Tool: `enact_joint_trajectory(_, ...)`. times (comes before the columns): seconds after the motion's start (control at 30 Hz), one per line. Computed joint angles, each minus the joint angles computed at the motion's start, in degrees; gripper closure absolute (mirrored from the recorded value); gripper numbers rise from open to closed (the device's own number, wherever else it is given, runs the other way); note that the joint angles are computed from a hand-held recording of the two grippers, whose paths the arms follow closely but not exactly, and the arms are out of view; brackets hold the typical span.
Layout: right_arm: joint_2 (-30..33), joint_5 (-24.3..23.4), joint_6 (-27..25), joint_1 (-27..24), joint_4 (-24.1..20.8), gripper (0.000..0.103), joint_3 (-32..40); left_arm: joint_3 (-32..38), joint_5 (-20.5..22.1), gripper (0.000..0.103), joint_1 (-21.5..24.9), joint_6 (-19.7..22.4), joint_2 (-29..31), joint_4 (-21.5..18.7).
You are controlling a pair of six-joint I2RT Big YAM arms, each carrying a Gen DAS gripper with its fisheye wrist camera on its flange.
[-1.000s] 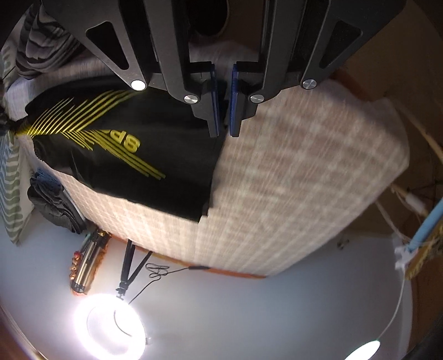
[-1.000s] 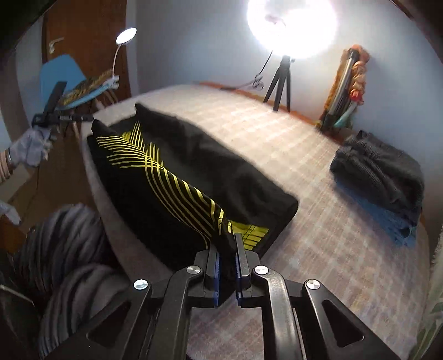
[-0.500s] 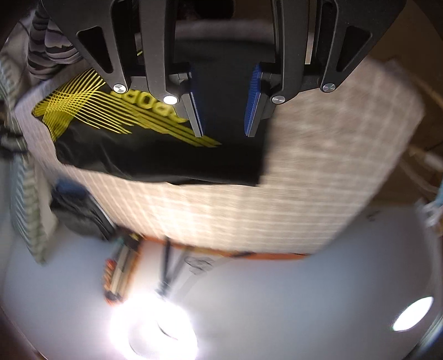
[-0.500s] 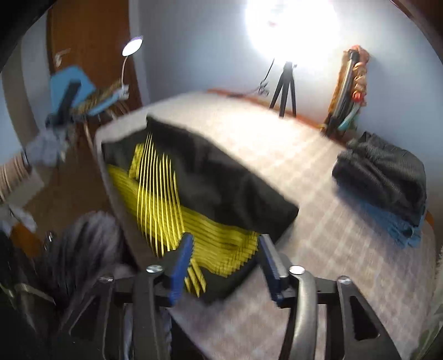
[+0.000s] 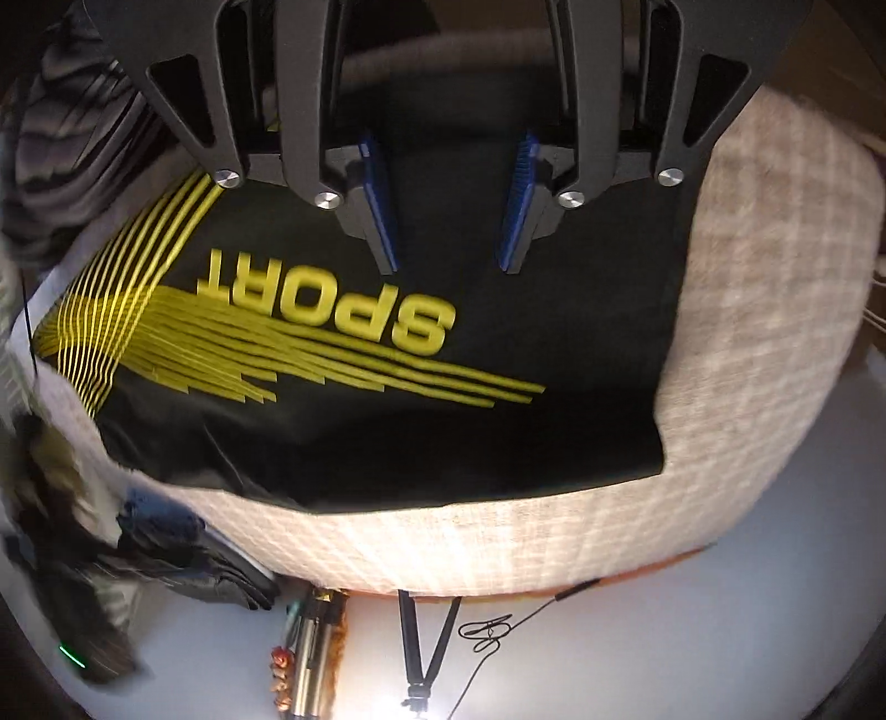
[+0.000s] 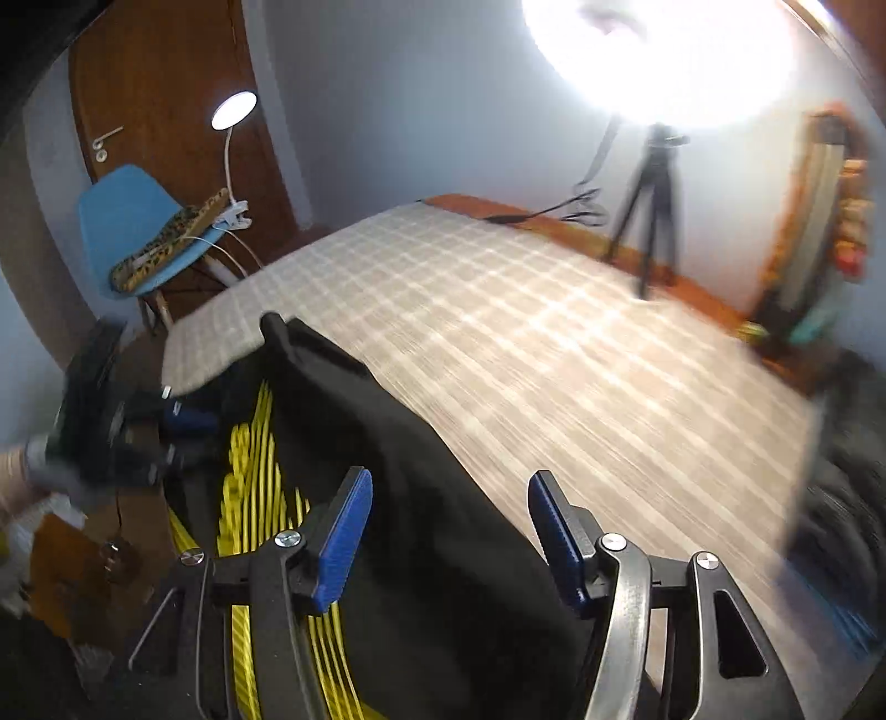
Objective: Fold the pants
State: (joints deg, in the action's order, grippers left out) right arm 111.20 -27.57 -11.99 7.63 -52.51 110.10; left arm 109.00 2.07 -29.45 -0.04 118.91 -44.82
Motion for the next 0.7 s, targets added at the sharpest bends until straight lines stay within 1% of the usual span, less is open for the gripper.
enact_joint_trajectory(0.07,6.00,-1.59,-0.18,1.75,-4.06,0.042,8.19,-2.57,-1.31,0.064,0.08,-0.33,-1.52,1.88)
enact_joint_trajectory(0.2,16.65,-1.72,-0.02,4.57,-11.43,0.042,22.97,-6.43,-4.93,0.064,0.77,-1.11,-3.62,4.56)
enact_joint_trajectory(0.23,19.42,-2.26,-0.04,5.05,-13.97,0.042,26.99,-7.31,-5.38,0.064,1.16,-1.84,-4.11,5.40)
enact_joint_trajectory(0.27,22.52,-3.31,-0.54,5.49,-17.51,0.043,31.81,-7.14,-5.20,0.064,1.41,-2.47,-3.92,5.65)
enact_joint_trajectory(0.3,24.96,-3.95,-1.24,5.90,-20.48,0.045,35.76,-7.61,-4.84,0.064,1.83,-3.37,-4.18,6.06)
enact_joint_trajectory(0.33,26.57,-4.29,-1.89,6.27,-22.31,0.057,38.41,-7.90,-4.82,0.064,2.10,-3.90,-4.31,6.22)
enact_joint_trajectory(0.37,27.33,-4.41,-3.08,6.67,-23.29,0.073,39.59,-8.11,-5.02,0.064,2.28,-4.25,-4.33,6.44)
enact_joint_trajectory(0.4,26.43,-2.73,-4.25,7.20,-21.84,0.077,37.88,-8.36,-5.17,0.064,2.47,-4.10,-4.31,6.69)
enact_joint_trajectory(0.43,25.24,-0.21,-4.83,7.60,-19.29,0.085,35.59,-8.51,-5.29,0.064,2.42,-4.04,-4.30,7.05)
enact_joint_trajectory(0.47,25.08,2.85,-4.66,7.95,-17.80,0.086,35.19,-8.56,-5.37,0.063,2.40,-4.03,-4.26,7.37)
enact_joint_trajectory(0.5,25.94,6.12,-3.38,8.17,-17.44,0.086,36.67,-8.53,-5.77,0.063,2.36,-3.91,-4.17,7.61)
enact_joint_trajectory(0.53,26.34,6.51,-2.66,8.19,-17.17,0.086,37.38,-8.56,-6.22,0.061,2.28,-3.74,-4.12,7.83)
enact_joint_trajectory(0.6,25.40,7.67,-1.92,8.36,-15.11,0.073,36.14,-8.48,-6.99,0.060,2.17,-4.00,-4.00,8.13)
enact_joint_trajectory(0.63,23.92,8.78,-1.67,8.49,-12.99,0.064,33.87,-7.98,-6.81,0.060,2.21,-4.24,-3.68,7.97)
enact_joint_trajectory(0.67,22.47,8.28,-1.33,8.49,-11.11,0.063,31.70,-7.34,-6.57,0.060,2.31,-4.51,-3.32,7.68)
enact_joint_trajectory(0.7,21.44,6.48,-1.07,8.15,-10.19,0.063,30.43,-7.08,-6.50,0.060,2.44,-4.72,-3.25,7.74)
